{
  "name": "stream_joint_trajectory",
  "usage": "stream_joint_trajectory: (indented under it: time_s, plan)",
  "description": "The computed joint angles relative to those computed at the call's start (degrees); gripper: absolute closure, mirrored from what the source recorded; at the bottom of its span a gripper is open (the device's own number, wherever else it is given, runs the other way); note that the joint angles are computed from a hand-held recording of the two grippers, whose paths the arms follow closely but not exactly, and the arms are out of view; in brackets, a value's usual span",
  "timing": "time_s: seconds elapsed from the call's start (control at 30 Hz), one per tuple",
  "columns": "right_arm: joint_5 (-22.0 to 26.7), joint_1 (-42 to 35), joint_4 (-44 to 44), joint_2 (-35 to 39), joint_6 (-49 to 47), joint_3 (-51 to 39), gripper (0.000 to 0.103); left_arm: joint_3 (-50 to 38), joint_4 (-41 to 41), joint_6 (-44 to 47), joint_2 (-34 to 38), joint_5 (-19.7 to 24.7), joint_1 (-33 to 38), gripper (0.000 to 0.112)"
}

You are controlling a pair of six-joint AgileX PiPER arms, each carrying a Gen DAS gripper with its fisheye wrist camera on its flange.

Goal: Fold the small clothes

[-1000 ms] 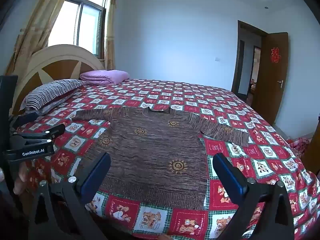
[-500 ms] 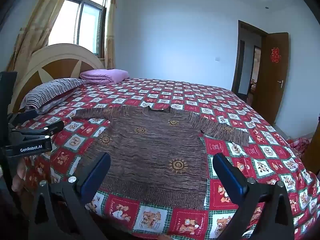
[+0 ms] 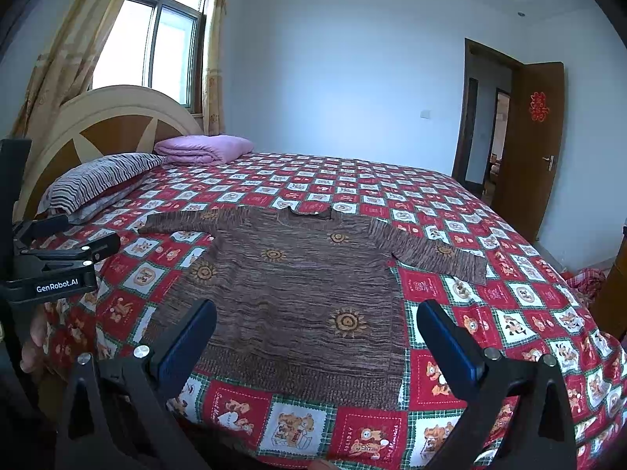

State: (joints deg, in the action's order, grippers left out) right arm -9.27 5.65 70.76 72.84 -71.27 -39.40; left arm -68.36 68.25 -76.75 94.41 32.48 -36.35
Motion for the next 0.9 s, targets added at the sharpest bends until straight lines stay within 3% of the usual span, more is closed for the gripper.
stream_joint_trajectory:
  time_s: [0.9]
  plan:
    - [0.0, 0.3, -2.4, 1.3, 2.3, 0.4, 0.001, 0.2, -0.6, 1.2, -0.3, -1.3, 1.7, 0.009]
